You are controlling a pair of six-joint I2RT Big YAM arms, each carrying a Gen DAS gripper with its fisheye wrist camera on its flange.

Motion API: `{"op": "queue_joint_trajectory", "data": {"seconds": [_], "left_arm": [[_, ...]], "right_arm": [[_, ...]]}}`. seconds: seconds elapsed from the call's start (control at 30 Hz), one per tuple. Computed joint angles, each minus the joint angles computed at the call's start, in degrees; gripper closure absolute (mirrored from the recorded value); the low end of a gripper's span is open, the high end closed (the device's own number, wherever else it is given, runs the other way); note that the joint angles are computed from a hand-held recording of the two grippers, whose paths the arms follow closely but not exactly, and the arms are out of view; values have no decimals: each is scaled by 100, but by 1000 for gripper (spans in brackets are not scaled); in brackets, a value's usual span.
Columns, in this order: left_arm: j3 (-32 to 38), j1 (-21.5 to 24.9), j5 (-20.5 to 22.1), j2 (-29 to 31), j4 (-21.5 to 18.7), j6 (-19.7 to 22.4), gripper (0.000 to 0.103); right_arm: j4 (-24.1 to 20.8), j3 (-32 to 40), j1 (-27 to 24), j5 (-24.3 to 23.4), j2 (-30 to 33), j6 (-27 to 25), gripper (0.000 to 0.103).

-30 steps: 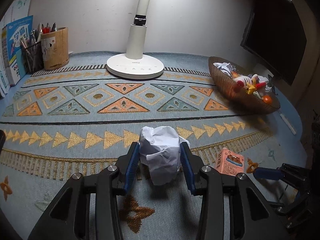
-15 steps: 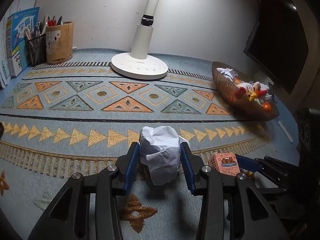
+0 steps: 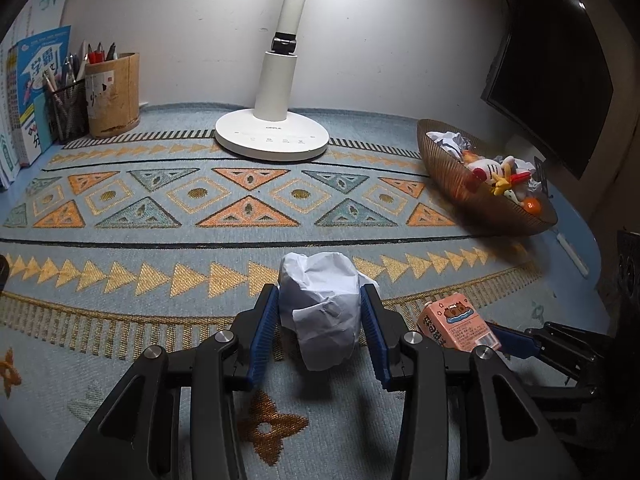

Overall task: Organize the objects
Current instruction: 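Lift the paper and juice box and carry them over the bowl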

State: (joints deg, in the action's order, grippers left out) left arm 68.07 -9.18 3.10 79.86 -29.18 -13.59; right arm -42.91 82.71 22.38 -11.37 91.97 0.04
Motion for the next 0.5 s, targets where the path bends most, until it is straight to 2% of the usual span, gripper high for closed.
{"op": "queue_joint_trajectory", "data": {"seconds": [0.03,0.1,0.2,0.27,0.37,0.5], "left_arm": [[30,-66,-80,-8,-6,34,65],[192,-190,53,3,-16,58,65],[674,-458,271,144,98,126,65],[1233,-673,315,435,4,288,65],[2219,-928,394,1056,-235,515,65],[3412,-1126,318,1954,-479,822,65]], "right_arm": [[39,-57,-117,-169,-103,49,62],[128,-126,-392,-470,-331,103,62],[395,-76,-798,-579,-628,140,62],[539,130,-1063,-562,-667,225,62],[686,635,-1409,-456,-464,380,62],[633,1634,-1647,-143,195,602,62]]}}
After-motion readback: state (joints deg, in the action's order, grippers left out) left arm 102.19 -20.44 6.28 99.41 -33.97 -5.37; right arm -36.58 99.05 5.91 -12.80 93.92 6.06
